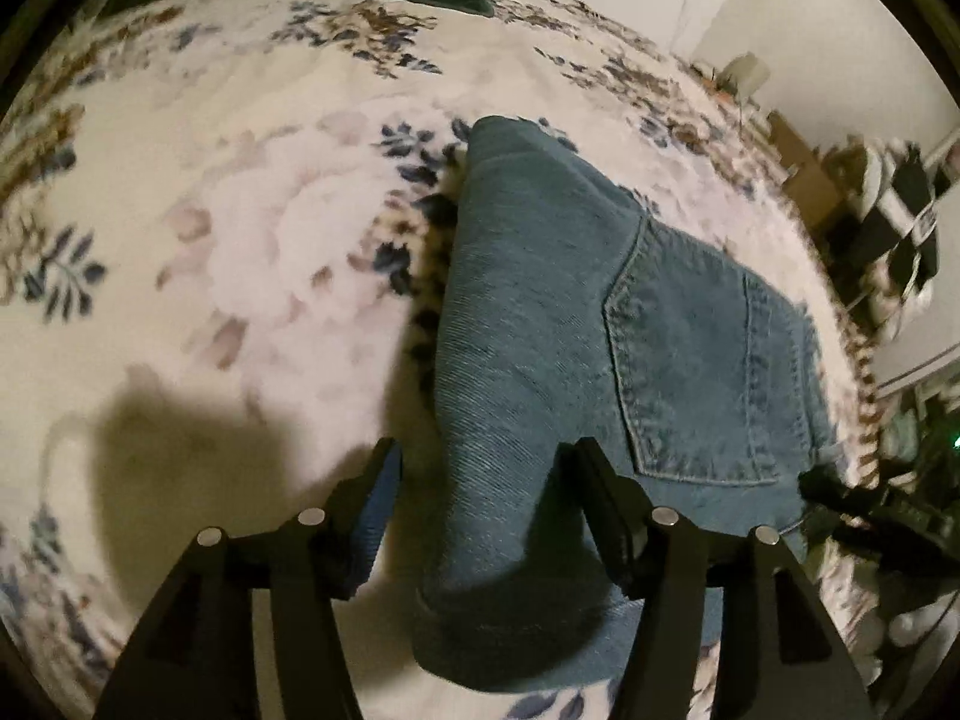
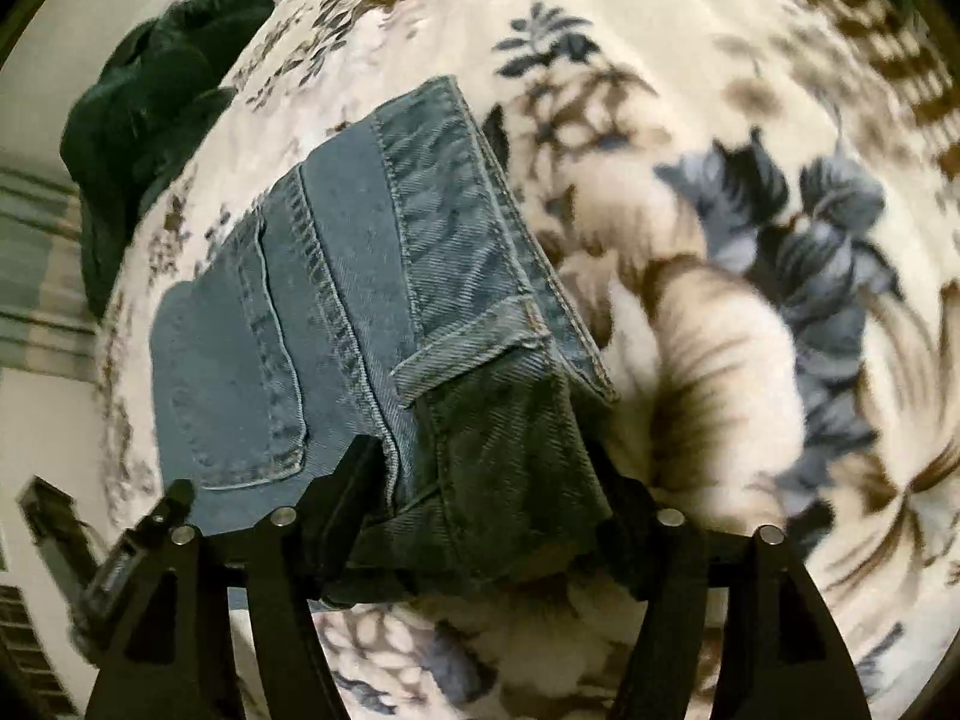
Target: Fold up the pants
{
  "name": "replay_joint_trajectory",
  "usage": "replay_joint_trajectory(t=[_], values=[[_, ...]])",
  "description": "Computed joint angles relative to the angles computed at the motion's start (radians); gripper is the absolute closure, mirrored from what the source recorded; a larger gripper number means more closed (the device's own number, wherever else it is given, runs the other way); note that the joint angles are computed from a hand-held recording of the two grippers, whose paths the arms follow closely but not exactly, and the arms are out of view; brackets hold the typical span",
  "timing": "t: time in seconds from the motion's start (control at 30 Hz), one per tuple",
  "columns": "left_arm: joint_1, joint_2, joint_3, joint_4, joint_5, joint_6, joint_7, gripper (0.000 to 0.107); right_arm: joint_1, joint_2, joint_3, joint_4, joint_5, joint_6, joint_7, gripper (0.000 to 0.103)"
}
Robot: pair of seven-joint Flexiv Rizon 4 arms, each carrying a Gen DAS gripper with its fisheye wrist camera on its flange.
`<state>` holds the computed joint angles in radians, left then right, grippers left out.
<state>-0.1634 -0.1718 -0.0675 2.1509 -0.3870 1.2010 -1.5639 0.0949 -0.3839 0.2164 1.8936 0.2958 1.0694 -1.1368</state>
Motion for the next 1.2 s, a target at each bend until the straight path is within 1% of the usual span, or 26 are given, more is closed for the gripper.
replay_joint_trajectory(t=[0.03, 0.07, 0.1, 0.13, 0.17, 0.23, 0.3, 0.33, 0.4, 0.43, 0.57, 0.6, 0.7, 0.73, 0.83, 1.03, 1.2], values=[[-0.016, 0.0, 0.027, -0.032, 0.088, -0.044, -0.065, 0.047, 0.017, 0.009, -0.011, 0.003, -0.027, -0.008, 0.022, 0.031], [-0.021, 0.0, 0.041, -0.056, 0.145, -0.077, -0.104, 0.045, 0.033, 0.016, -0.025, 0.005, -0.062, -0.018, 0.041, 0.026], [-0.028, 0.001, 0.05, -0.078, 0.198, -0.108, -0.139, 0.035, 0.049, 0.031, -0.036, 0.02, -0.097, -0.026, 0.063, 0.016], [-0.033, 0.005, 0.056, -0.096, 0.242, -0.13, -0.167, 0.024, 0.071, 0.044, -0.054, 0.03, -0.149, -0.038, 0.093, 0.009], [-0.036, 0.012, 0.054, -0.105, 0.267, -0.137, -0.18, 0.021, 0.09, 0.067, -0.061, 0.051, -0.191, -0.041, 0.12, 0.002], [-0.051, 0.027, 0.061, -0.137, 0.363, -0.177, -0.242, 0.015, 0.139, 0.12, -0.095, 0.103, -0.332, -0.061, 0.198, 0.002], [-0.061, 0.037, 0.057, -0.173, 0.432, -0.229, -0.279, 0.013, 0.173, 0.165, -0.119, 0.144, -0.479, -0.082, 0.282, 0.002], [-0.067, 0.046, 0.052, -0.191, 0.462, -0.258, -0.294, 0.013, 0.179, 0.184, -0.12, 0.157, -0.526, -0.091, 0.311, 0.002], [-0.074, 0.071, 0.039, -0.205, 0.477, -0.292, -0.305, 0.013, 0.184, 0.227, -0.113, 0.181, -0.607, -0.116, 0.357, 0.001], [-0.077, 0.084, 0.033, -0.208, 0.479, -0.302, -0.31, 0.013, 0.182, 0.253, -0.103, 0.19, -0.624, -0.128, 0.367, 0.001], [-0.096, 0.152, 0.006, -0.235, 0.529, -0.355, -0.367, 0.013, 0.16, 0.378, -0.064, 0.231, -0.645, -0.162, 0.358, 0.001], [-0.103, 0.182, -0.003, -0.249, 0.561, -0.391, -0.402, 0.013, 0.157, 0.415, -0.054, 0.235, -0.649, -0.18, 0.356, 0.001], [-0.112, 0.255, -0.032, -0.277, 0.602, -0.471, -0.46, 0.013, 0.15, 0.515, -0.03, 0.236, -0.642, -0.24, 0.33, 0.001], [-0.111, 0.274, -0.042, -0.286, 0.613, -0.49, -0.475, 0.013, 0.148, 0.536, -0.025, 0.232, -0.64, -0.254, 0.324, 0.001], [-0.112, 0.355, -0.074, -0.313, 0.633, -0.567, -0.515, 0.013, 0.143, 0.641, -0.005, 0.225, -0.62, -0.32, 0.295, 0.001], [-0.098, 0.496, -0.149, -0.396, 0.644, -0.733, -0.563, 0.013, 0.142, 0.867, 0.021, 0.159, -0.557, -0.503, 0.215, 0.001], [-0.074, 0.586, -0.228, -0.505, 0.655, -0.885, -0.583, 0.013, 0.145, 1.009, 0.036, 0.059, -0.502, -0.664, 0.161, 0.001]])
